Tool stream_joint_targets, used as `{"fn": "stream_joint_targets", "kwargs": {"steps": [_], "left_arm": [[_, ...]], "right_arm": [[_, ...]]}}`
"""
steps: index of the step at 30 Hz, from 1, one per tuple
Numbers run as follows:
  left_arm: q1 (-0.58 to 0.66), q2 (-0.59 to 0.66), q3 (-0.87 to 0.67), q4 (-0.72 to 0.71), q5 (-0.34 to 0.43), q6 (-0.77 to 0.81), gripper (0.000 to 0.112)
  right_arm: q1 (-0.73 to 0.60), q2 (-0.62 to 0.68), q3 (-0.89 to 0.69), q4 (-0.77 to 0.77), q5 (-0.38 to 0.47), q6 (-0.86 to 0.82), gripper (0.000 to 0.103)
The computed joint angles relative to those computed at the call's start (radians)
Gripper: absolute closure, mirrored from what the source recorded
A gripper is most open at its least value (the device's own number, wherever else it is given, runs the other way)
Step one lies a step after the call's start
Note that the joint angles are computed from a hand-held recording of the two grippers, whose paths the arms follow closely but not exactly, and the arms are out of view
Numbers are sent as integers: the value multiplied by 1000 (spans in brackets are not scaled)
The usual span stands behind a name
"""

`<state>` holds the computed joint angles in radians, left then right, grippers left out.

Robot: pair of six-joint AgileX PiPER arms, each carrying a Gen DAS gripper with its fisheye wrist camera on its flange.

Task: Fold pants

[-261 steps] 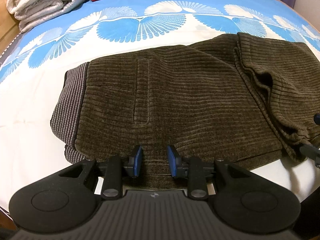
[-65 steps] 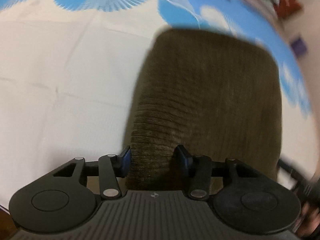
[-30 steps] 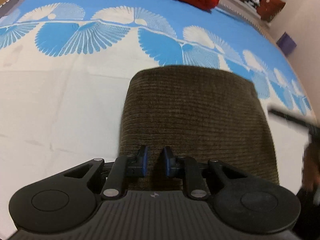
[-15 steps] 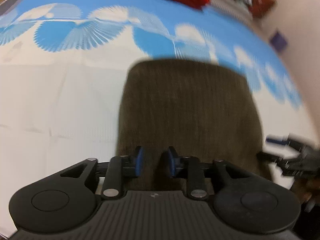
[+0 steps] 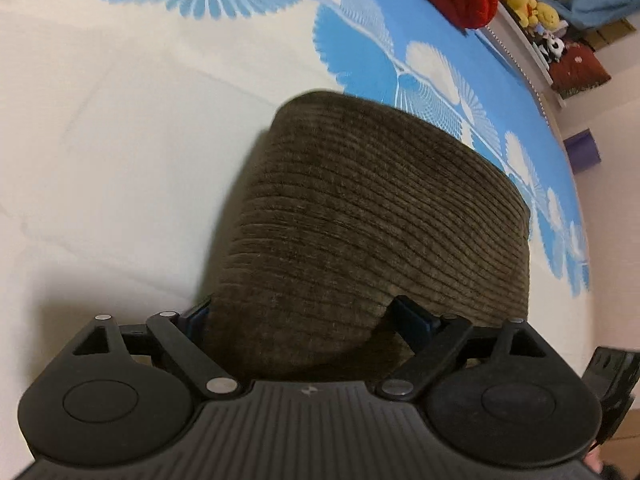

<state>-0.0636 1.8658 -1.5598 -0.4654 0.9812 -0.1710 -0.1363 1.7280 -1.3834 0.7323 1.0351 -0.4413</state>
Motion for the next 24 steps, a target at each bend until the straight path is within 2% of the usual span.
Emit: {"fn": "stream_joint_targets", "kwargs": {"steps": [1,3,4,5,6,7,8,9,11,13,15,17,19,20,22,24], "left_arm": [[3,20,-16,-21,6,7,22],[-19,38,-48,-1,-4,19,34],[-37,41,-71,25,-5,15,36],[-57,41,-92,56,-4,2,44],[-71,33,-100,61,-19,12,53],[-77,30,-108,37,-34,30,58],[-81,26,-102,-17,-64,68,65],[-91,31,-116,-67,-89,95,66],[-132,44,-149,-73,-141,86,66],[-178,79,-206,-64,-190,56,60],[-229,140,-319,75,-157,-89,47],[-275,169,-384,275,-128,-211,49],[-312,177,-439,433,-67,-286,49],[-321,166,-430,452,-76,-308,51],[-314,113,-354,370,-144,-235,53],[-317,109,-351,280,-153,-107,60]], "right_arm": [[6,-3,0,3,-5,-3,14],[6,-1,-12,2,-12,-14,27],[1,3,-17,15,-14,-22,40],[-17,6,-25,44,-2,-39,53],[-39,10,-38,77,17,-52,58],[-62,13,-52,102,34,-64,61],[-75,10,-73,103,39,-64,62],[-84,8,-104,87,37,-59,62],[-134,15,-171,97,54,-58,63],[-191,40,-246,122,89,-78,63],[-234,67,-325,101,105,-126,62],[-225,112,-413,-65,75,-42,49],[-213,126,-408,-265,-21,77,49],[-215,114,-384,-333,-69,126,52],[-236,80,-357,-349,-103,142,52],[-269,28,-294,-220,-97,-2,52]]}}
